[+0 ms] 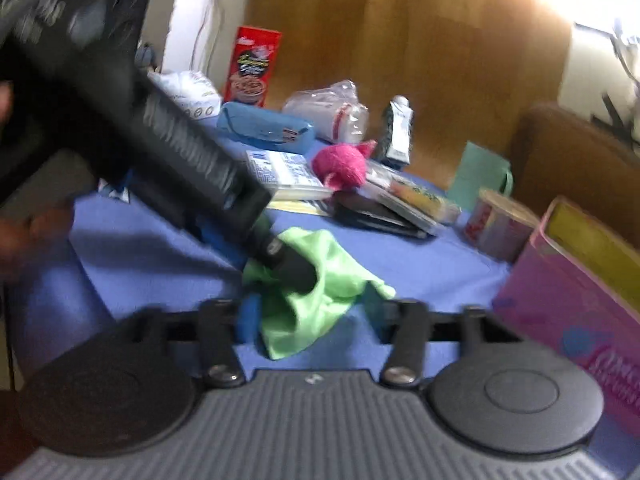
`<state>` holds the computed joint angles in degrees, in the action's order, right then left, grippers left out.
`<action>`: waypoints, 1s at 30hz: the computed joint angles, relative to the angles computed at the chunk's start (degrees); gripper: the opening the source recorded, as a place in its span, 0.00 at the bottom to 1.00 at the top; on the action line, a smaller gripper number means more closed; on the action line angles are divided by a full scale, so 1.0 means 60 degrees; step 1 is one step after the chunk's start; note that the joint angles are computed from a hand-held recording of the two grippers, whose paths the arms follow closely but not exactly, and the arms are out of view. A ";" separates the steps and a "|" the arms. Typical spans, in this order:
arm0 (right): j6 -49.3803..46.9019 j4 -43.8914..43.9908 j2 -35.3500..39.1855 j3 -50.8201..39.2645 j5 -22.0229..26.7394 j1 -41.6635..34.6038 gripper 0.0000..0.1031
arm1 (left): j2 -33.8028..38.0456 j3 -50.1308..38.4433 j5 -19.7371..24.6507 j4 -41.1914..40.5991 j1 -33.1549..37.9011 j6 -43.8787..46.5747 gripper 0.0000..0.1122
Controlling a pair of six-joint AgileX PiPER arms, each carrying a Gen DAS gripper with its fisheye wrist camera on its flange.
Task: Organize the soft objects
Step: 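Close the right gripper on the green cloth and lift it, then carry the green cloth over the pink tin and release it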
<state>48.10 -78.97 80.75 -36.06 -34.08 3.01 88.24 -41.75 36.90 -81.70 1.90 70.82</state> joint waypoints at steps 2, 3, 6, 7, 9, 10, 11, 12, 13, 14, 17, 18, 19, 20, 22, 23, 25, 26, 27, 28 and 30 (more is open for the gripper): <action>0.1431 -0.1192 0.0429 -0.0396 -0.0860 -0.0537 0.26 | 0.0020 -0.0160 0.0195 0.0196 -0.0026 -0.0286 0.17; 0.1989 -0.1718 0.0752 -0.0737 -0.1416 -0.0776 0.21 | -0.0049 -0.0242 0.0118 0.0268 -0.0138 -0.0397 0.17; 0.1465 -0.1040 0.0635 -0.0555 -0.1422 -0.0755 0.12 | -0.0175 -0.0767 -0.0168 0.0493 -0.0683 -0.0656 0.17; 0.0910 -0.0508 0.0560 -0.0453 -0.1473 -0.0864 0.12 | -0.0166 -0.0969 -0.0153 0.0369 -0.0838 -0.0565 0.17; 0.0166 0.0316 0.0474 -0.0469 -0.1675 -0.1198 0.12 | -0.0005 -0.1580 -0.0145 0.0219 -0.1223 -0.0597 0.17; -0.0324 0.0933 0.0425 -0.0407 -0.1655 -0.1239 0.12 | 0.0108 -0.1935 -0.0203 0.0209 -0.1466 -0.0692 0.17; -0.1014 0.1671 0.0204 -0.0078 -0.1616 -0.1238 0.12 | 0.0248 -0.2327 -0.0398 0.0218 -0.1825 -0.0816 0.17; -0.1445 0.2110 0.0236 -0.0132 -0.1690 -0.1413 0.12 | 0.0457 -0.2750 -0.0618 0.0220 -0.2187 -0.0845 0.17; -0.1893 0.2629 0.0301 -0.0243 -0.1648 -0.1499 0.12 | 0.0756 -0.3241 -0.0790 0.0208 -0.2526 -0.0756 0.17; -0.2274 0.3154 0.0406 -0.0391 -0.1557 -0.1558 0.12 | 0.1090 -0.3717 -0.1034 0.0199 -0.2909 -0.0782 0.17; -0.3220 0.4568 0.0514 -0.0362 -0.1244 -0.1685 0.13 | 0.2206 -0.5214 -0.1296 0.0610 -0.3689 -0.1502 0.17; -0.3427 0.4952 0.0692 -0.0531 -0.1071 -0.1727 0.13 | 0.2666 -0.5790 -0.1310 0.0841 -0.3901 -0.1859 0.17; -0.3707 0.5418 0.0885 -0.0725 -0.0812 -0.1739 0.13 | 0.3106 -0.6340 -0.1353 0.1119 -0.4110 -0.2265 0.17; -0.4149 0.5902 0.0894 -0.0580 -0.0738 -0.1855 0.13 | 0.3499 -0.6842 -0.1452 0.1474 -0.4336 -0.2739 0.18; -0.4798 0.6925 0.1220 -0.0860 -0.0155 -0.1870 0.13 | 0.4142 -0.7630 -0.1668 0.2338 -0.4727 -0.3730 0.23; -0.4759 0.7034 0.1462 -0.1095 0.0032 -0.1977 0.13 | 0.4416 -0.7946 -0.1803 0.2761 -0.4937 -0.4207 0.24; -0.4868 0.7158 0.1424 -0.0878 0.0289 -0.2381 0.14 | 0.4770 -0.8351 -0.1967 0.3411 -0.5205 -0.4812 0.24; -0.5049 0.7408 0.1573 -0.0960 0.0311 -0.2419 0.17 | 0.4842 -0.8393 -0.2157 0.3640 -0.5339 -0.4965 0.25; -0.5353 0.7706 0.1674 -0.1000 0.0484 -0.2406 0.22 | 0.4883 -0.8412 -0.2392 0.3903 -0.5471 -0.5153 0.27; -0.5935 0.8378 0.1727 -0.0883 0.0298 -0.2365 0.42 | 0.4864 -0.8355 -0.2606 0.4161 -0.5568 -0.5360 0.30; -0.7293 0.9979 0.1740 -0.0736 0.0190 -0.2204 0.78 | 0.4712 -0.8142 -0.2826 0.4548 -0.5651 -0.5725 0.34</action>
